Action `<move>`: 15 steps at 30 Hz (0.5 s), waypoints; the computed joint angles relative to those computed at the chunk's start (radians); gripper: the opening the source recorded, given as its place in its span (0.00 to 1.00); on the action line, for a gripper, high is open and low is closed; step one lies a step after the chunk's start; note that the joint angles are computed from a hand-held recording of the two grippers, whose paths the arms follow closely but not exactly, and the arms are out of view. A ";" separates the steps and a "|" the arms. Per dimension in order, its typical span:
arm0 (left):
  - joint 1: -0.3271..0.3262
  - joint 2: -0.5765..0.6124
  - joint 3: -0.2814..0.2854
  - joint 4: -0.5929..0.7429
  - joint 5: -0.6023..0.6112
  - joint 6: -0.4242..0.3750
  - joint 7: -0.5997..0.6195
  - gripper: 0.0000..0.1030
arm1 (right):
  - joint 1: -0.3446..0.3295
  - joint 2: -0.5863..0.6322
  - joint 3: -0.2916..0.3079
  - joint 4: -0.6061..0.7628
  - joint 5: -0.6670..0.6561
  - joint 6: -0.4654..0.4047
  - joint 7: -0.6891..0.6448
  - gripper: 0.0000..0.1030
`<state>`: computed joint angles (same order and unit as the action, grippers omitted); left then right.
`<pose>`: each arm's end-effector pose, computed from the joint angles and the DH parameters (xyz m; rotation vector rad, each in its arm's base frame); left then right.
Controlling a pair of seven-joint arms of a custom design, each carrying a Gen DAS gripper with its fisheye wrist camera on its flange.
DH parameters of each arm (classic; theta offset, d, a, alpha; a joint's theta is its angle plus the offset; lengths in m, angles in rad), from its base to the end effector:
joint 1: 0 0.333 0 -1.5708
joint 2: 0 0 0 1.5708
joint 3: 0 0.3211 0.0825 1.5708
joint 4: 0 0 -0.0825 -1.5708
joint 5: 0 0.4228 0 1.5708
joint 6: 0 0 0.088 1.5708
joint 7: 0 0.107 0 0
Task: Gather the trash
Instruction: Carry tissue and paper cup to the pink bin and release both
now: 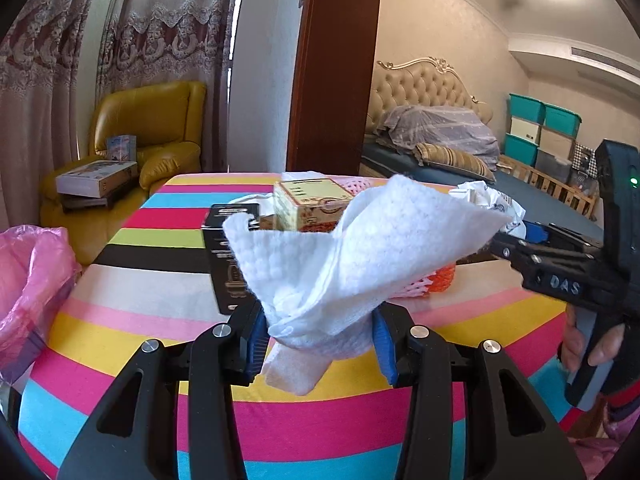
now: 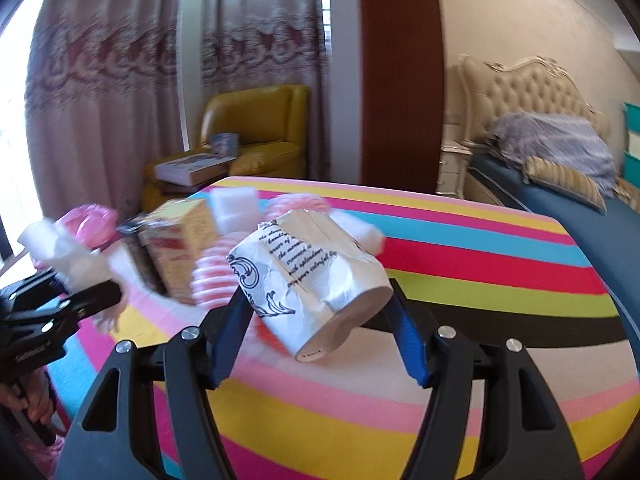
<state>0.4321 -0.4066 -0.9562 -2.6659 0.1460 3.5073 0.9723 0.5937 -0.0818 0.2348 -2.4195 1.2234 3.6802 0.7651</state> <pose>0.4013 -0.2640 0.4170 -1.4144 1.8210 -1.1989 0.4153 0.2734 0.4266 -1.6567 1.3663 -0.7782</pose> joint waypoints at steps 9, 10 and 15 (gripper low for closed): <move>-0.005 -0.066 0.040 -0.052 -0.007 0.004 -0.030 0.41 | 0.038 0.009 0.028 0.026 0.048 -0.055 -0.091 0.62; -0.001 -0.076 0.040 -0.057 -0.006 0.005 -0.035 0.41 | 0.044 0.010 0.033 0.030 0.051 -0.063 -0.101 0.62; -0.008 -0.137 0.051 -0.090 0.014 0.007 -0.076 0.41 | 0.069 0.022 0.045 0.055 0.084 -0.052 -0.175 0.62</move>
